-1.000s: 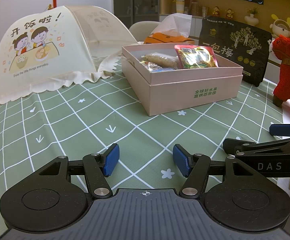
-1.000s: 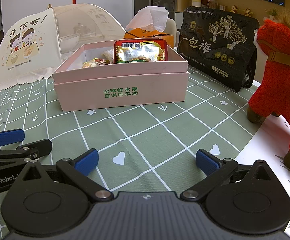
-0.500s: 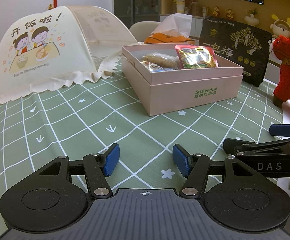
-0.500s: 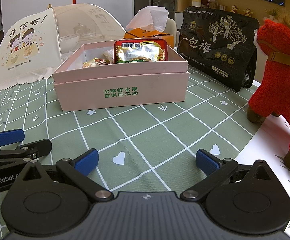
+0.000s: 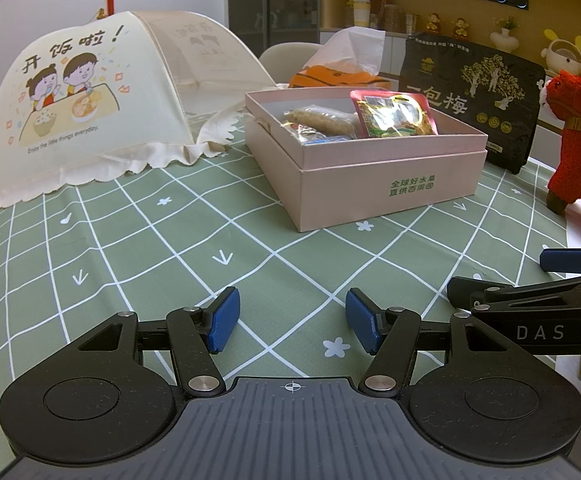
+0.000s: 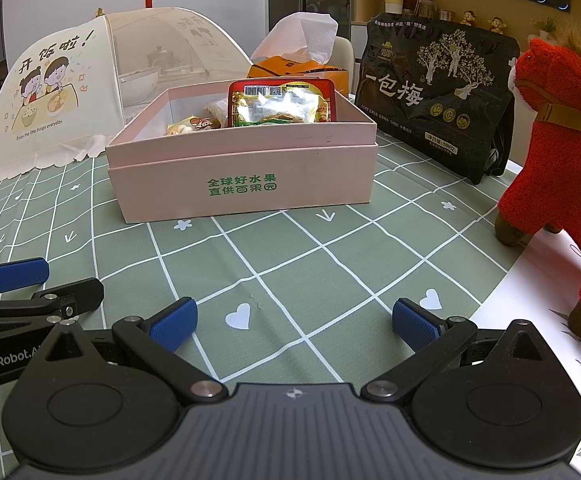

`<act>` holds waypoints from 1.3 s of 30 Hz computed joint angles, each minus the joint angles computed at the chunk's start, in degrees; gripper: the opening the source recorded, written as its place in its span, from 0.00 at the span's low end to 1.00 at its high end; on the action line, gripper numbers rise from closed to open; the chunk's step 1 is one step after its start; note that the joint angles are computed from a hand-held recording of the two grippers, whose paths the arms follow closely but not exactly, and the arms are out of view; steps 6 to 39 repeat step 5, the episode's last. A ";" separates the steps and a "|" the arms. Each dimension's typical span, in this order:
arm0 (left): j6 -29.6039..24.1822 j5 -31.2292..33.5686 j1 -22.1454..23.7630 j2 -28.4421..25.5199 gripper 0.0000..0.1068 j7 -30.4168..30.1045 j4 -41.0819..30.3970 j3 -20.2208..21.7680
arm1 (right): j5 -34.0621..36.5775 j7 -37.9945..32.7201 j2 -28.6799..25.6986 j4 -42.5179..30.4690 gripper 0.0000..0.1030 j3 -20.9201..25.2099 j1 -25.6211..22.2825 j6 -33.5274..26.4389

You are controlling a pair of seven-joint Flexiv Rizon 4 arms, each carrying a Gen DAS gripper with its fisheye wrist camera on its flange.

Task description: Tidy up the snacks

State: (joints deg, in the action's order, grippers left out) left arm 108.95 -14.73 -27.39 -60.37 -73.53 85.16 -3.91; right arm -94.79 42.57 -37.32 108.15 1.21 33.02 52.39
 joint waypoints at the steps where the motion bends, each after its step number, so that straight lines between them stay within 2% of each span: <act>1: 0.00 0.06 0.08 0.00 0.61 -0.01 0.00 -0.06 | 0.00 0.01 -0.01 -0.01 1.00 0.00 0.01 -0.01; 39: -0.02 -0.05 -0.16 0.03 0.61 -0.07 0.01 0.23 | -0.05 0.02 0.02 0.02 1.00 -0.01 -0.03 0.03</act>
